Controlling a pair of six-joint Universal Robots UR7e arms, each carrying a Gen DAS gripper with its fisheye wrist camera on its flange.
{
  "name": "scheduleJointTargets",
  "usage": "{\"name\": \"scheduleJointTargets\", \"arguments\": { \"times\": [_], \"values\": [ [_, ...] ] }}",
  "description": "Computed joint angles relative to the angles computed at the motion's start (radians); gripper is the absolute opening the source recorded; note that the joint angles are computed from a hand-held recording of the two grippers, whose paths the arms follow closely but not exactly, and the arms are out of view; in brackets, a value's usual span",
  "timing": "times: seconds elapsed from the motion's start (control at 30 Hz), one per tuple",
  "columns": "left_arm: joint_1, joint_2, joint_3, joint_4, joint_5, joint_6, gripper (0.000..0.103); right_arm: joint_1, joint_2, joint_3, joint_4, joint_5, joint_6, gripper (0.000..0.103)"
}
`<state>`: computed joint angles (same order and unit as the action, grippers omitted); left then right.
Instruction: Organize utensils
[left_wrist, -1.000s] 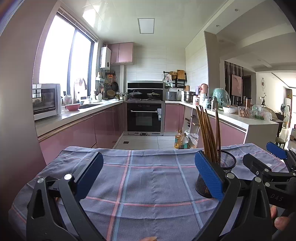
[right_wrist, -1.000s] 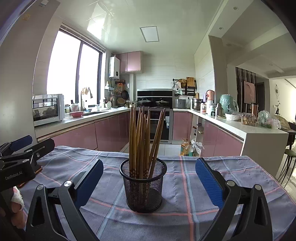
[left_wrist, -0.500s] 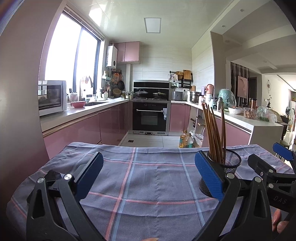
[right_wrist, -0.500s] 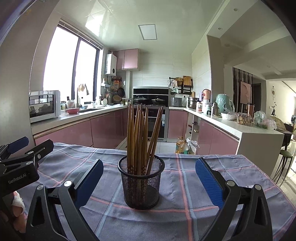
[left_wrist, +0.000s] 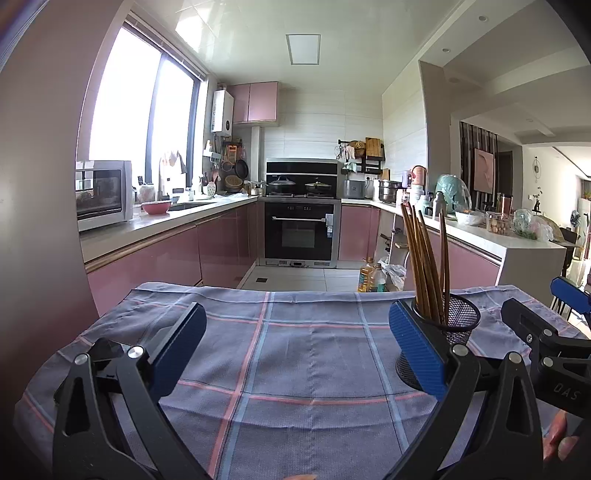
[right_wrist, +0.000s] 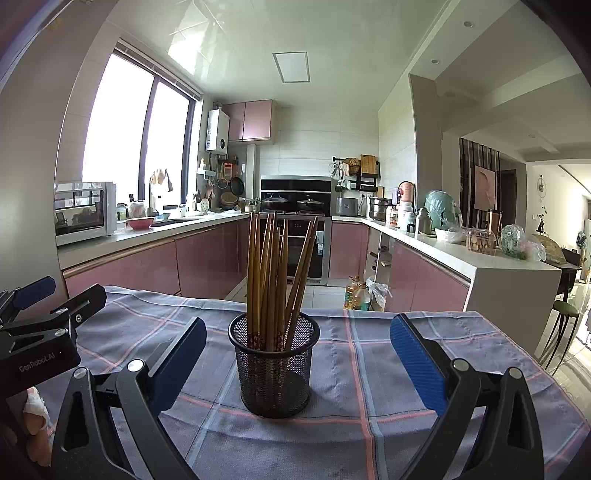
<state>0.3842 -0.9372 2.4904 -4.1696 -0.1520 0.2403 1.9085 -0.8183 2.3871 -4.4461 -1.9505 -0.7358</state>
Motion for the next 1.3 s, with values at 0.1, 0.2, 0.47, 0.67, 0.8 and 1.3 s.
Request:
{"name": "scheduleJointTargets", "arguments": {
  "times": [0.1,0.2,0.47,0.67,0.8,1.3],
  "values": [
    [-0.001,0.012,-0.009,-0.04,0.002,0.043,0.097,0.002,0.0,0.002,-0.002,-0.001,0.001,0.096],
    [0.0,0.011,-0.007,-0.04,0.001,0.041,0.097,0.002,0.0,0.002,-0.002,-0.001,-0.001,0.096],
    [-0.001,0.013,-0.009,-0.043,0.002,0.046,0.097,0.006,0.0,-0.003,0.001,-0.004,-0.002,0.096],
    [0.001,0.011,-0.007,-0.041,-0.001,0.042,0.097,0.006,0.0,-0.001,-0.006,-0.004,-0.001,0.096],
    [0.001,0.01,0.0,-0.021,-0.003,0.018,0.097,0.006,0.0,0.0,-0.005,-0.003,0.0,0.096],
    [-0.007,0.01,0.017,0.009,0.002,-0.028,0.097,0.007,-0.004,0.002,-0.002,-0.003,0.002,0.096]
  ]
}}
